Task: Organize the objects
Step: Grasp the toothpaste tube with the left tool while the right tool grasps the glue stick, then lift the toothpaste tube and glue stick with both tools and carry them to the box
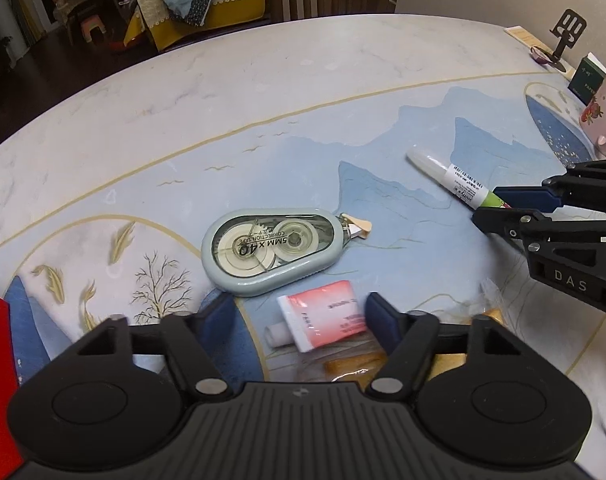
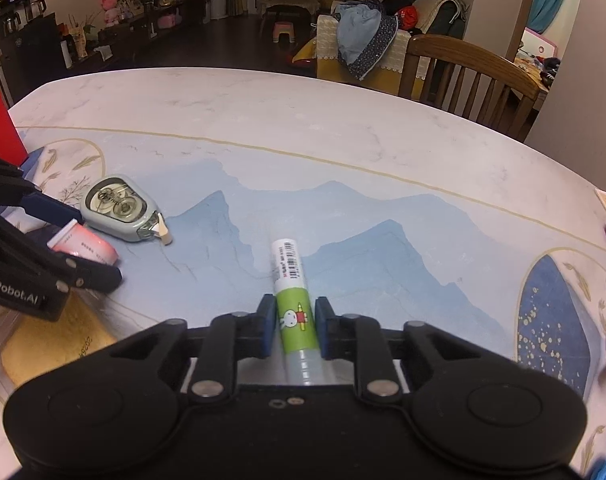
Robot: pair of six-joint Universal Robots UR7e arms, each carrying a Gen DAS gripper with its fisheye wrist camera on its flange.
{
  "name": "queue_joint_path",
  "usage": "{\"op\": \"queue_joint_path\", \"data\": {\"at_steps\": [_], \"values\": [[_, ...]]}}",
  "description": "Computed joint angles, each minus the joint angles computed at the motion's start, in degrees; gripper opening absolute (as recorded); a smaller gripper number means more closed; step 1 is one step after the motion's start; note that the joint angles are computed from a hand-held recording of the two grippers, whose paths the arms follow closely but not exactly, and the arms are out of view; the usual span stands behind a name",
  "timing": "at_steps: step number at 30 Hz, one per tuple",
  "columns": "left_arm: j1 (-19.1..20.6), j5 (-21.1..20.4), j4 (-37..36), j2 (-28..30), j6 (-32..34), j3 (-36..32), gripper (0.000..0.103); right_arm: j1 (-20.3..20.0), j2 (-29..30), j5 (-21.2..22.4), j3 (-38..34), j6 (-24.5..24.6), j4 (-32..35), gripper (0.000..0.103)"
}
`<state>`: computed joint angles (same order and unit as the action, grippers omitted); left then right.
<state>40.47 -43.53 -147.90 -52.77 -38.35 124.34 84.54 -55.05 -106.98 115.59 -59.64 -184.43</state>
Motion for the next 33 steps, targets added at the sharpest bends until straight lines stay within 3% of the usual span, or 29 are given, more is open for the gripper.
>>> {"op": "queue_joint_path", "data": {"at_steps": [3,18,19,20,33], "values": [[0.0,-0.6,0.3,-0.6,0.7,0.1,0.053,0.1,-0.2,-0.7,0.6,1.0,-0.8,0.017],[-1.1,-1.4,0.5,-7.1,-5.0,4.9,0.051,-0.7,-8.5,2.8,7.1,11.2,4.3,0.017],[-1.3,-1.6,0.4,-7.6,-5.3,5.3,0.041,-0.6,-9.0,2.9,7.6,11.8,4.5,0.017],[-1.4,-2.0,0.6,-8.2,-5.7,5.6,0.04,-0.4,-9.5,3.0,8.1,12.5,4.7,0.017],[-4.3,-4.5,3.2,-15.1,-10.0,11.8,0.037,-0.3,-17.8,6.2,15.3,16.6,5.2,0.017]]}}
